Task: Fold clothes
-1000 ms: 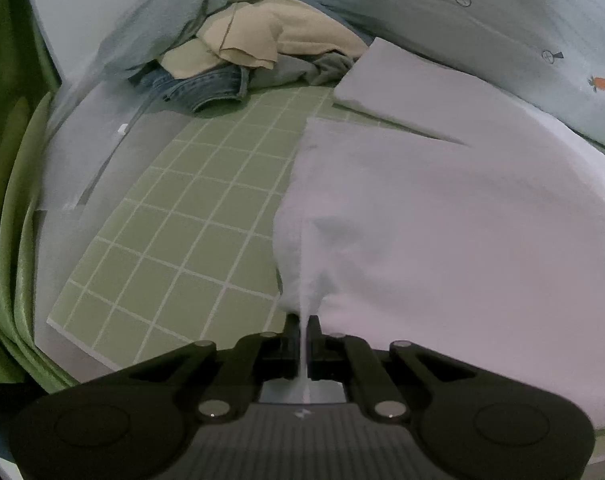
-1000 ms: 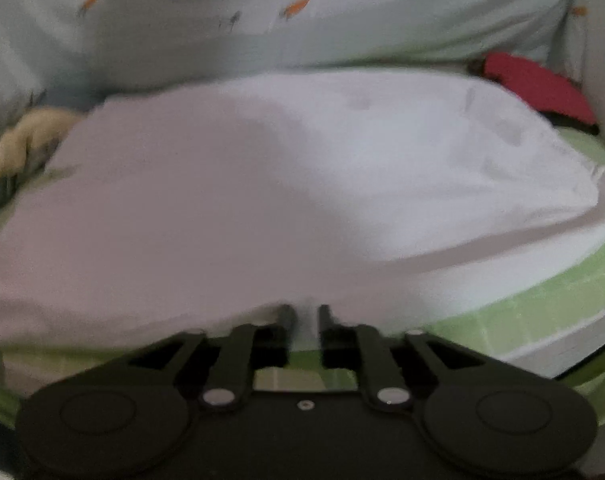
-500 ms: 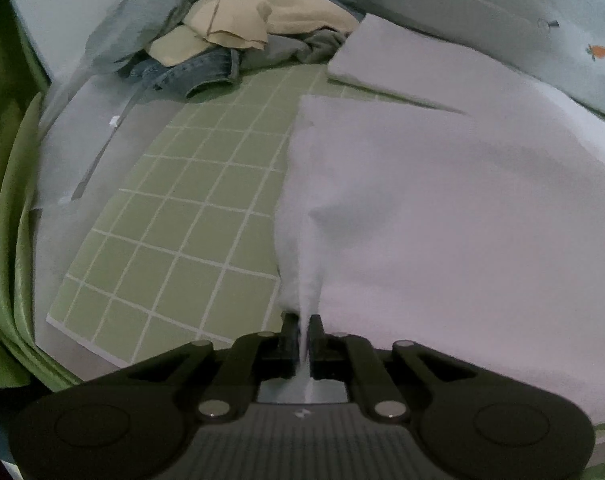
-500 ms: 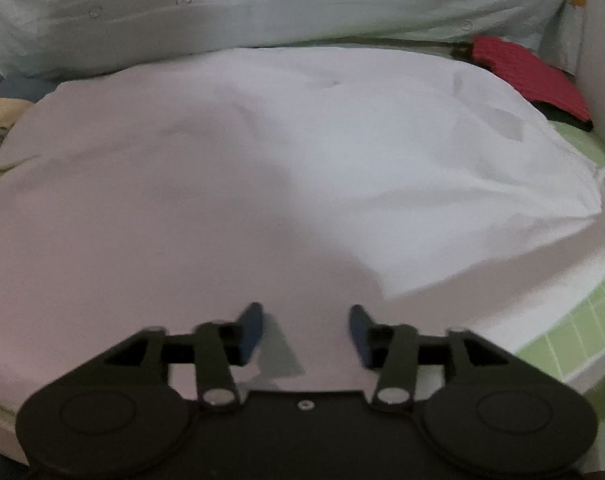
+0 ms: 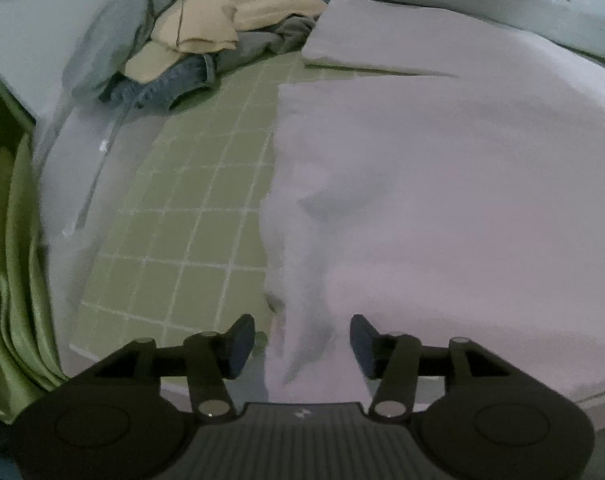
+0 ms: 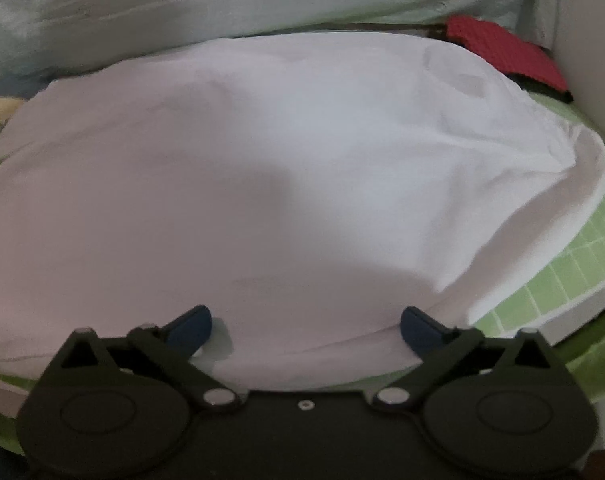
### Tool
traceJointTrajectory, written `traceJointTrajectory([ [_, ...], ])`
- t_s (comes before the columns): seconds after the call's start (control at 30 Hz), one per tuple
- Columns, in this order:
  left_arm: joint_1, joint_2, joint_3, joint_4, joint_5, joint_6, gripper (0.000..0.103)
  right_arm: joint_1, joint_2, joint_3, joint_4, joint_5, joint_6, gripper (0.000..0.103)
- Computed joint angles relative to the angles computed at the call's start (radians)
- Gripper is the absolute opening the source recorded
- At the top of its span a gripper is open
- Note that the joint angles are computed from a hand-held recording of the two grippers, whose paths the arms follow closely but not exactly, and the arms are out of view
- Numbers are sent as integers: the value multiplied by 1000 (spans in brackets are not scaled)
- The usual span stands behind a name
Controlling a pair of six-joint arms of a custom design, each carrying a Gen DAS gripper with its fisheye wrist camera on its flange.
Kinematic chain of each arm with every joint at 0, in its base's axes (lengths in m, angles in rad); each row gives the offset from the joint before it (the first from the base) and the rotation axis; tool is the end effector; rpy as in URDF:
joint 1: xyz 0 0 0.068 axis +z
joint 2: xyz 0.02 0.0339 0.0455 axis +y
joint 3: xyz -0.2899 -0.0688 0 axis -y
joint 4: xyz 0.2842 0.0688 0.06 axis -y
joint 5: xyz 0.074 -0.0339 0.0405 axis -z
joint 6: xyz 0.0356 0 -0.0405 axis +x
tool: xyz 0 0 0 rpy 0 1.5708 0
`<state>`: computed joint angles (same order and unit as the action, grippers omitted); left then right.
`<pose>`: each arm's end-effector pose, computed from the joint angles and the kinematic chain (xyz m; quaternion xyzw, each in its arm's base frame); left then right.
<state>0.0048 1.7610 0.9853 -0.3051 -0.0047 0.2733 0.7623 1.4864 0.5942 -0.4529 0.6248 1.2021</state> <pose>0.3713 0.0019 0.1453 0.1293 0.9615 0.0359 0.2399 0.1906 0.1532 0.1185 0.2400 0.9152 -0.0804 0.3135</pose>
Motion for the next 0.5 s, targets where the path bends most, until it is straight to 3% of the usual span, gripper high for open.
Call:
traceJointTrajectory([
  [0.1,22,-14,-12,-23,61,-25,63,2,4,0,2,4,5,103],
  [0.27,23,-34,-47,-12,86,-26,62,7,12,0,4,10,14,103],
  [0.3,22,-36,-52,-8,87,-27,58,7,13,0,5,12,16,103],
  [0.37,19,-43,-57,-6,88,-39,34,9,16,0,6,14,19,103],
  [0.4,8,-45,-55,-7,56,-46,6,8,16,1,4,13,20,103],
  [0.5,5,-37,-29,-35,30,-67,6,0,18,14,-16,0,27,103],
])
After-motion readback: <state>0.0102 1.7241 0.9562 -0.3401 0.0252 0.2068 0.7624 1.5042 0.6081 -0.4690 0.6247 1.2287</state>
